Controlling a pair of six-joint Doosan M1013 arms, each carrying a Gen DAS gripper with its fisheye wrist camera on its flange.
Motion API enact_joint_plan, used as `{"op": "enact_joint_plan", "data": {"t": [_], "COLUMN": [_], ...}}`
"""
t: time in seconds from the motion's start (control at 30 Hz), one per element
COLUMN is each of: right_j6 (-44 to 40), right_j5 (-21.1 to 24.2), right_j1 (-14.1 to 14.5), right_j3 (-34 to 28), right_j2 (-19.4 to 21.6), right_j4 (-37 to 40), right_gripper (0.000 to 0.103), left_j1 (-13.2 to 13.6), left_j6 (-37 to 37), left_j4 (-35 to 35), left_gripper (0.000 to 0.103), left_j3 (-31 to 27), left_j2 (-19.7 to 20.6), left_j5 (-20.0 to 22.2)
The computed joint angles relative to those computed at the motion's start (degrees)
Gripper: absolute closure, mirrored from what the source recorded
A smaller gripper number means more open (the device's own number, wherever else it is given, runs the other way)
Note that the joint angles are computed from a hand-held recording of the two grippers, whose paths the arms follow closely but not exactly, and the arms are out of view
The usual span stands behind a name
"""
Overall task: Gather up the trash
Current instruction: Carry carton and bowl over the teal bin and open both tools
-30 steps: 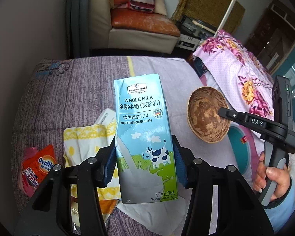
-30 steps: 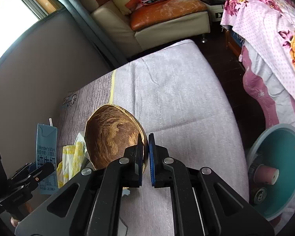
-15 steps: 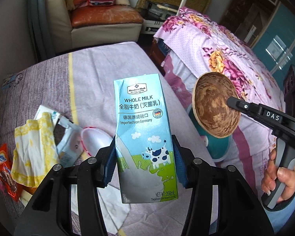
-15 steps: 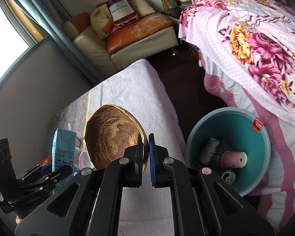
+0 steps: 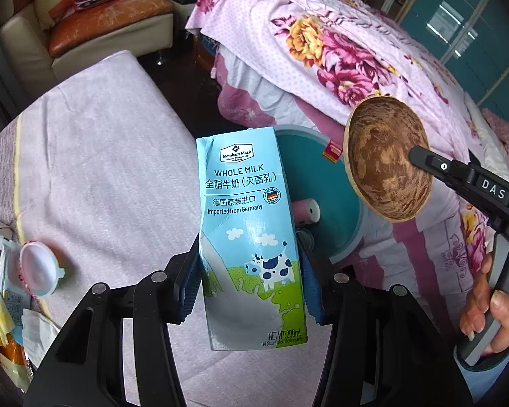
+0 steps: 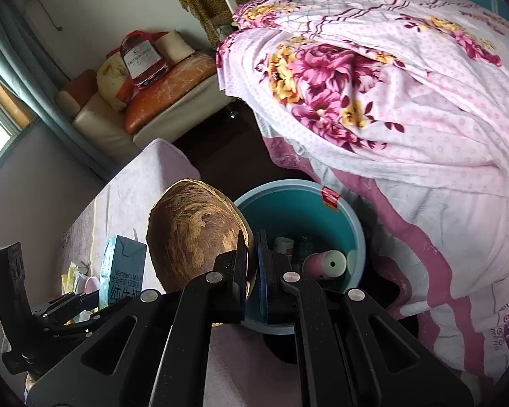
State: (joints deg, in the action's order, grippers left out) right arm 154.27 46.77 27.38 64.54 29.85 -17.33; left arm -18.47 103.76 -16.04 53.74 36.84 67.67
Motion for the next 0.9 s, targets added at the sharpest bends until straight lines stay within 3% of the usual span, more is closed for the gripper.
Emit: {"op": "enact_joint_plan", "data": {"t": [0.23, 0.6, 0.67, 0.7, 0.73, 0.9], "right_j6": [2.48, 3.43, 3.29, 3.17, 2.95, 2.11], "right_j5": [-1.21, 0.13, 0.52, 0.62, 0.79, 1.56], "right_j1": [-1.47, -2.45, -2.49, -2.53, -2.59, -2.59], "right_j3": [4.14, 4.61, 4.36, 4.26, 3.98, 3.00], "right_j2": [-1.64, -1.07, -0.85, -0.77, -0.56, 0.16], "right_j4": [-1.12, -0.49, -0.52, -0.51, -0.41, 0.16], "right_gripper": [0.097, 0.097, 0.097, 0.097, 0.097, 0.097], "left_j1": [-2.25, -3.71, -3.58, -3.56, -3.50, -3.38], "left_j6": [-0.61, -1.43, -1.84, -2.04, -1.97, -1.60], "left_j4": [1.63, 3.68, 3.48, 3.48, 3.43, 3.11], "left_gripper": [0.051, 0.051, 0.047, 0.038, 0.036, 0.036], "left_j3": [-3.42, -6.79, -7.19, -7.19, -6.67, -6.30], "left_j2": [3.17, 6.35, 6.72, 6.75, 6.43, 6.02], "left_j5": [3.22, 6.38, 7.01, 6.83, 6.16, 5.56]}}
